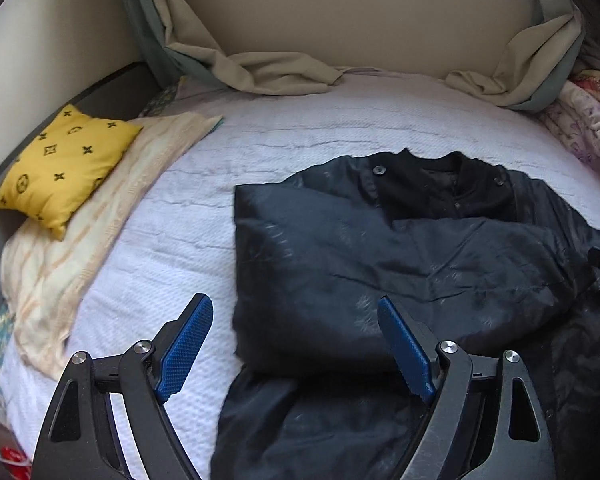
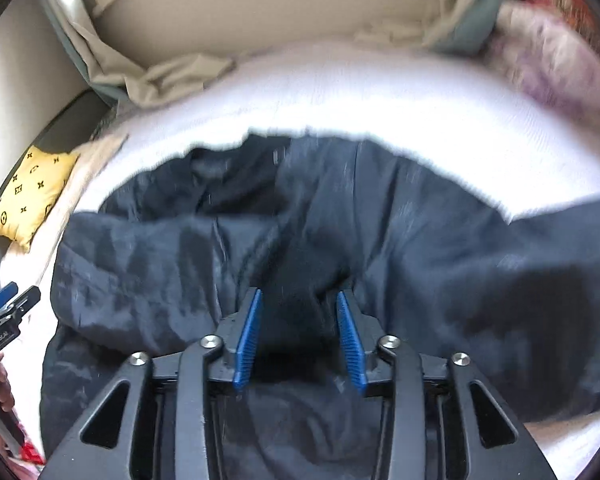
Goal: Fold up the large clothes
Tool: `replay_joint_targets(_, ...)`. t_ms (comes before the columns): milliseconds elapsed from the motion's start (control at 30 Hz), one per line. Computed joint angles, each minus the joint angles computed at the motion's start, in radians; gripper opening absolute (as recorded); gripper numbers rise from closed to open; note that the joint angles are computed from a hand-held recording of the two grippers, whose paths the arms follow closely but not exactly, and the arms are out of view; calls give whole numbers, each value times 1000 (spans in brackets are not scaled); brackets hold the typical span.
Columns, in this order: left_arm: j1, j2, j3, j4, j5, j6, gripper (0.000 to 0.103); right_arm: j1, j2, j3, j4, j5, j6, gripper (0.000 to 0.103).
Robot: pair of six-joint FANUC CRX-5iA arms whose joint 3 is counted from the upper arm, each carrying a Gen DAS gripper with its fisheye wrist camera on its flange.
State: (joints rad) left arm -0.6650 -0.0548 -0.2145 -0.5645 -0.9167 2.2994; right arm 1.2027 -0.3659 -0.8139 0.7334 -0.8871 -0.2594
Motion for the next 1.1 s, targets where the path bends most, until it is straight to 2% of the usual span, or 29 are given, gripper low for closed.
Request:
replay_joint_targets(33,21,7,-7,36,26,-24,86,9,1,2,34,-17,-7,37)
replay_joint_targets(100,62,26,-22,103,79,-80,81,11,1,-5,88,11,-9,37)
replay_joint_targets(200,83,76,-11,122,72,-100,78,-10,33,-7,104,109,24,36)
replay_joint_targets(233,98,95,-12,145,72,-120,78,-13,57,2,88,126,51,35)
replay_joint_targets(300,99,126,-3,122,51,-100,79,-16,107,23,42,134,95,33)
replay_joint_targets(467,117,145,-26,128,74,-109,87,-39,177,40,-84,180,172,32)
replay_joint_targets(733,192,143,-96,244,175,-154,93,-45,206,14,-48,208,154,32)
replay_joint_targets(867,164,149,-92,179,172,-93,95,-45,213,-4,-9,222,120,33)
replay_joint_targets(1033,189,140,-105,228,180,-98,98,-36,216,-6,14,212,92,35)
replay_joint_targets(1100,171,132,-82,200,136,-78,98,-43,189,-20,16,234,72,37)
